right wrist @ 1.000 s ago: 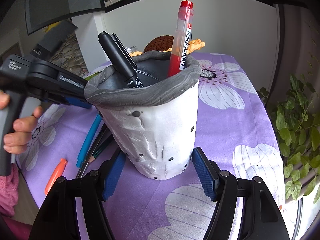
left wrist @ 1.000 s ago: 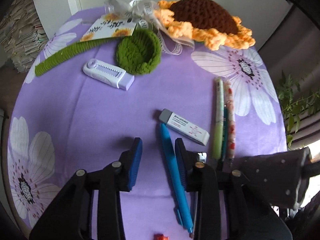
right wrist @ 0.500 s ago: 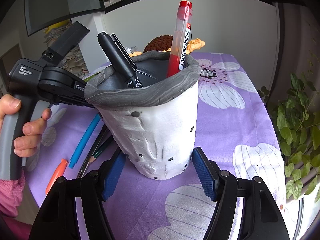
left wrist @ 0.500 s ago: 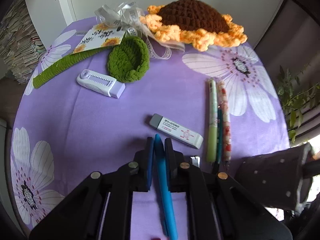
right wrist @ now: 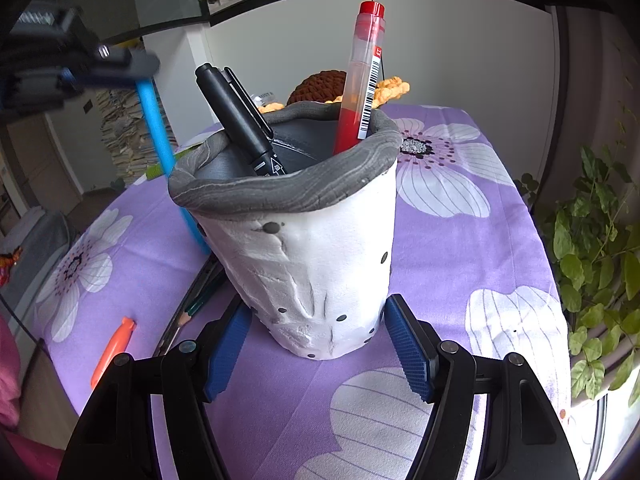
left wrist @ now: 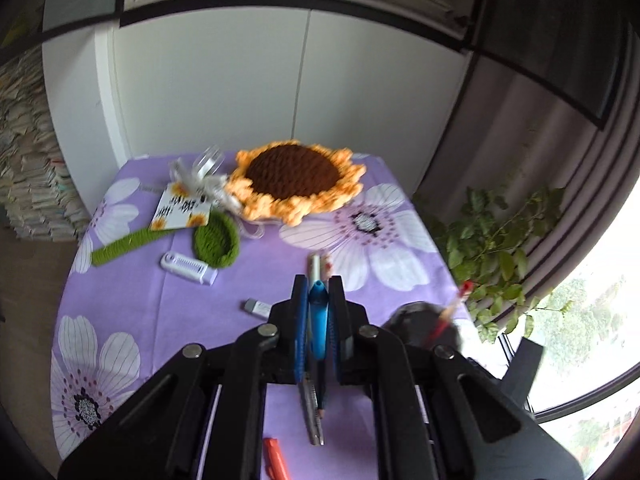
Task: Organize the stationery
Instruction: 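Lift the blue pen into the cup and open the left tool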
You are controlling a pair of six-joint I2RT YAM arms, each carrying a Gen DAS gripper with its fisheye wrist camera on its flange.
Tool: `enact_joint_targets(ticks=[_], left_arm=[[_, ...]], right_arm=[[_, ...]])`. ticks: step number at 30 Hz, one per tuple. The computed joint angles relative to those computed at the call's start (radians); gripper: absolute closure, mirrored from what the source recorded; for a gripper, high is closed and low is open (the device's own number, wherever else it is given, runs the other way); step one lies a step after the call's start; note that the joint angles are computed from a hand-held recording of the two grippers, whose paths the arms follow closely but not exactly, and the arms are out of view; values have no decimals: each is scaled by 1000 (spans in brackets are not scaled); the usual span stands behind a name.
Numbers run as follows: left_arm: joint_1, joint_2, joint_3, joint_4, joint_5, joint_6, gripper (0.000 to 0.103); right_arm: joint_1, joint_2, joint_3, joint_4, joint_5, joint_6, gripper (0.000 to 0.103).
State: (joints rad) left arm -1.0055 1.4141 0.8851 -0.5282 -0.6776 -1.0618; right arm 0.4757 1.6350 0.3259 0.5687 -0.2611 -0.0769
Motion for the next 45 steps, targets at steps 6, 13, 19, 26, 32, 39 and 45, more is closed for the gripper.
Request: enact_joint_targets(ticks=[6,13,19,26,32,39,45], left_arm=[[-65,6,70,-43,-67,22,95],[-126,13,152,-58,-126,77,95],[-163,22,181,-80,-156,80,95],[-172,53,199,-69,-164,96,95],[-158,76,194,-49,-162,99,95],[-145,96,220,-25,-144,142,95],[-100,162,196,16,-42,141,95]], right_arm=[[2,1,1,0,1,2,33],[3,2,2,1,3,2,33],[2,2,4,-1,1,2,33],[2,1,2,-1,2,2,33],[3,-5,-3,-2,4,2,33],[6,-8,-4,-3,6,3,33],[6,-9,-5,-3,5,4,33]])
